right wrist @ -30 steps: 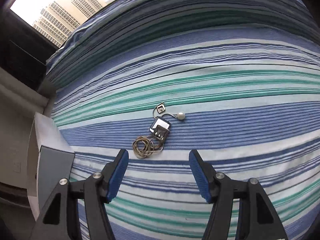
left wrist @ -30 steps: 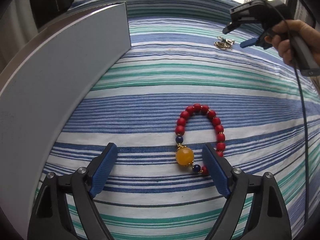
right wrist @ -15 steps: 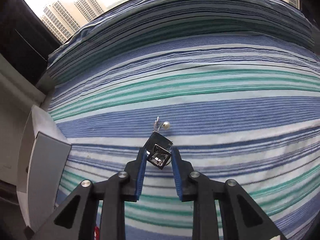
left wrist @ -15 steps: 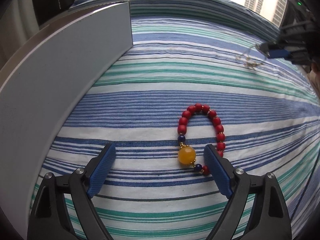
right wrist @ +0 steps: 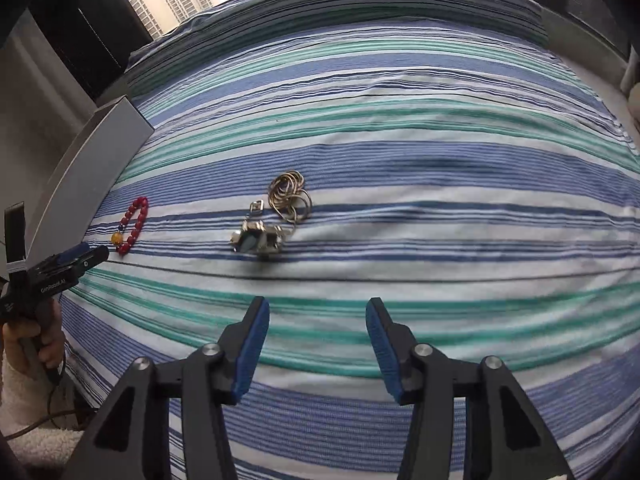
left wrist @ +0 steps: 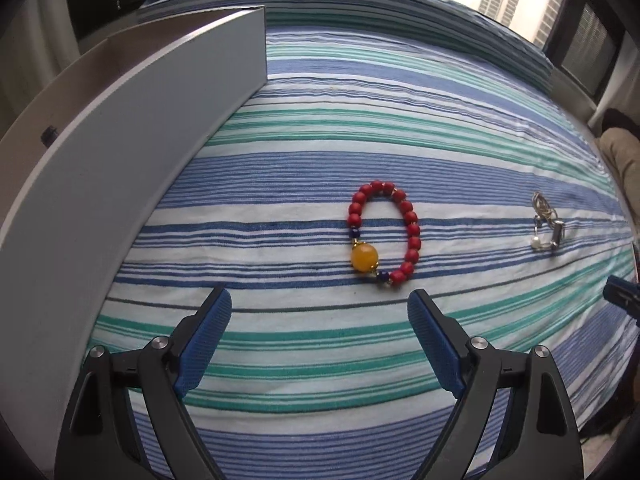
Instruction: Organize jewelry
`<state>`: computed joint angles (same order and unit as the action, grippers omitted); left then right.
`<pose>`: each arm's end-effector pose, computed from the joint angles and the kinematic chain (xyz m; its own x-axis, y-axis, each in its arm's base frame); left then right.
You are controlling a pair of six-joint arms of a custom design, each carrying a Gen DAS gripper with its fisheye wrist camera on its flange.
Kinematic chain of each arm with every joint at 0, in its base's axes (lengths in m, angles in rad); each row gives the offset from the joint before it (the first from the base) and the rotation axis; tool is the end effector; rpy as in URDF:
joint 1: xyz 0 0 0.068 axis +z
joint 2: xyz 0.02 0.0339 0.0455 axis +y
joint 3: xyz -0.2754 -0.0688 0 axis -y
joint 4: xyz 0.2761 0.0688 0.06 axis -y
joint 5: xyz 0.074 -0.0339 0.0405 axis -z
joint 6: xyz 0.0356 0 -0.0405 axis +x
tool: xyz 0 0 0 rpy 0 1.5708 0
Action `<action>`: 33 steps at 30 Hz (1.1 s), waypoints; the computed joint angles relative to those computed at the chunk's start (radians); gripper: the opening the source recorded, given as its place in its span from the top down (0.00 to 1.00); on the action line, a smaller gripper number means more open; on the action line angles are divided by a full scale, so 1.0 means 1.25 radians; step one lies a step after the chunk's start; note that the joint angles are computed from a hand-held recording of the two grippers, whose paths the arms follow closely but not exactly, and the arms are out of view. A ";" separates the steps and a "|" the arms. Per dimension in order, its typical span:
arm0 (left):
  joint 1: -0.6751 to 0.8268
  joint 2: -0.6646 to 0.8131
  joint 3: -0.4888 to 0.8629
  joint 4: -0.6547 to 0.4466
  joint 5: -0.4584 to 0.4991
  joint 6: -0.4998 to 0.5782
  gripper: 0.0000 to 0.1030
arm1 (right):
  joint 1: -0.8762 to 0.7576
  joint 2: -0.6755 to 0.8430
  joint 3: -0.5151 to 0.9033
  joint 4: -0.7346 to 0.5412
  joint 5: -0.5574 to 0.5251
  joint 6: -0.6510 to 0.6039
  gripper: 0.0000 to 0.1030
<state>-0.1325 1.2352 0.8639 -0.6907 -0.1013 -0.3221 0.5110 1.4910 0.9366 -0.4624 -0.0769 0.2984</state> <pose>0.2598 -0.0310 0.2337 -0.8473 -0.2048 -0.4900 -0.1957 0.9781 -0.0704 0.2795 0.1599 0.2006 -0.8627 -0.1477 -0.4836 -0.2817 0.9346 0.2171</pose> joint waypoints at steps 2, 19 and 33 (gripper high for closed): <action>-0.002 -0.024 -0.003 -0.027 0.000 -0.002 0.12 | 0.022 -0.027 -0.026 0.001 0.037 0.008 0.50; -0.010 -0.063 -0.006 -0.084 0.005 -0.039 0.10 | 0.085 -0.049 -0.074 0.046 0.045 0.011 0.50; -0.021 0.016 0.056 -0.079 -0.014 -0.058 0.10 | 0.081 -0.036 -0.069 0.048 0.027 0.013 0.50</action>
